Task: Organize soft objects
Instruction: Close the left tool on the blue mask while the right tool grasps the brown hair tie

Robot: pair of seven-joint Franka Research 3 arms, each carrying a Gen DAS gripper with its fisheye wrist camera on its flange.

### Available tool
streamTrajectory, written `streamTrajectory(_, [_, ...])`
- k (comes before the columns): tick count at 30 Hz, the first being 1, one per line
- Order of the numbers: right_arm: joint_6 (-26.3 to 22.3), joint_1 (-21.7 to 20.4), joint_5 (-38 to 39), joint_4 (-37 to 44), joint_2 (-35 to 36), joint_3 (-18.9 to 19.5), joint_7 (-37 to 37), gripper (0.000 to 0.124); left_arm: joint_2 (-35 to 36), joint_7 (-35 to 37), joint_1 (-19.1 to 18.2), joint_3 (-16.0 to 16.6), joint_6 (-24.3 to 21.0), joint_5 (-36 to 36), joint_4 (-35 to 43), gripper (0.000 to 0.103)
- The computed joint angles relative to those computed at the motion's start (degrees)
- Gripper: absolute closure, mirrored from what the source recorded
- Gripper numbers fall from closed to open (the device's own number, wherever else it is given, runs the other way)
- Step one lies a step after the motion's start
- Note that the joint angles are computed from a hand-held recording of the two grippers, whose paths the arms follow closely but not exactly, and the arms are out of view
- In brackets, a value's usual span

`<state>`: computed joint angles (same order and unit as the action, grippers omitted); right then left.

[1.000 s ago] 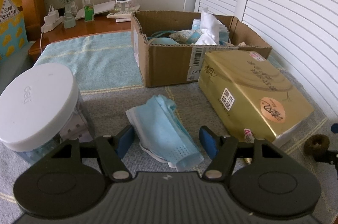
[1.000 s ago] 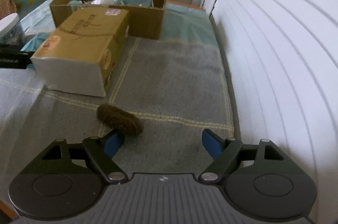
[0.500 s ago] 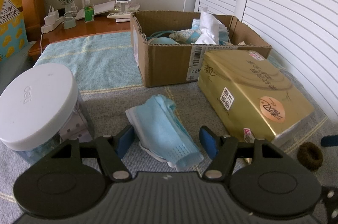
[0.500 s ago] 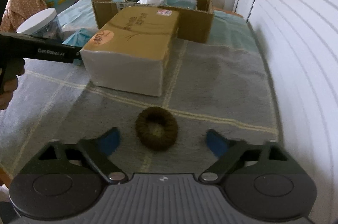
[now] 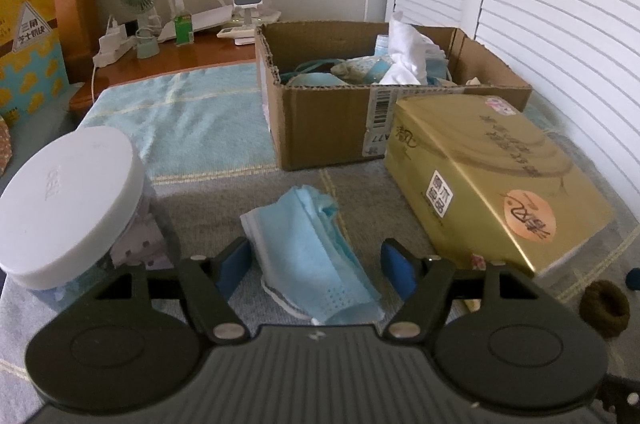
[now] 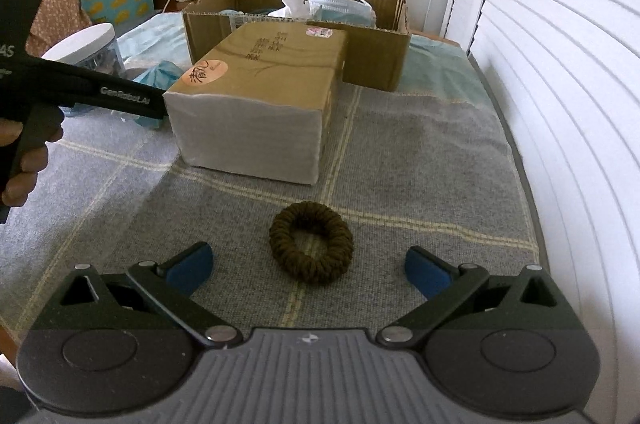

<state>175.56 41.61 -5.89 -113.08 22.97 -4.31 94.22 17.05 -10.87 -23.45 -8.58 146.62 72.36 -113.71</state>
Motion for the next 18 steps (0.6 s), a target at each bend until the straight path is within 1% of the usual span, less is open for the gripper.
streamTrajectory(2, [0.4,0.2,0.0,-0.1,0.1,-0.2,0.1,0.021,0.3,0.5,0.1,0.0,0.1,-0.6,0.5,0.033])
streamTrajectory(4, [0.8,0.5,0.0,-0.6,-0.2,-0.6,0.3,0.021,0.1,0.6,0.1,0.1,1.0,0.3,0.2,0.037])
streamTrajectory(5, [1.0,0.7,-0.1,-0.7,-0.2,-0.7,0.3,0.021,0.0,0.9,0.2,0.2,2.2,1.1,-0.2,0.042])
streamTrajectory(6, [1.0,0.7,0.0,-0.7,-0.2,-0.7,0.2,0.021,-0.3,1.4,0.6,0.3,4.1,2.2,-0.7,0.045])
streamTrajectory(7, [1.1,0.6,0.1,-0.6,-0.1,-0.6,0.1,0.021,-0.7,2.2,1.0,0.3,6.2,3.2,-1.2,0.045])
streamTrajectory(8, [1.1,0.7,0.2,-0.7,-0.1,-0.7,0.1,0.021,-0.9,2.9,1.1,0.3,6.6,3.1,-1.6,0.045])
streamTrajectory(10, [0.9,0.9,0.2,-0.7,-0.2,-0.9,0.1,0.021,-1.4,3.5,1.2,0.0,5.5,1.7,-2.1,0.045])
streamTrajectory(14, [0.8,1.8,-0.1,-0.4,0.0,-1.8,1.0,0.021,-1.9,1.6,1.1,-0.3,3.0,-0.6,-2.4,0.046])
streamTrajectory(16, [0.2,2.9,-0.6,0.3,0.3,-3.0,2.2,0.021,-1.8,1.0,0.9,-0.4,2.1,-1.2,-2.1,0.046])
streamTrajectory(18, [-0.9,3.1,-1.1,1.4,0.9,-3.1,2.9,0.021,-1.6,0.7,0.7,-0.5,1.6,-1.1,-1.9,0.046])
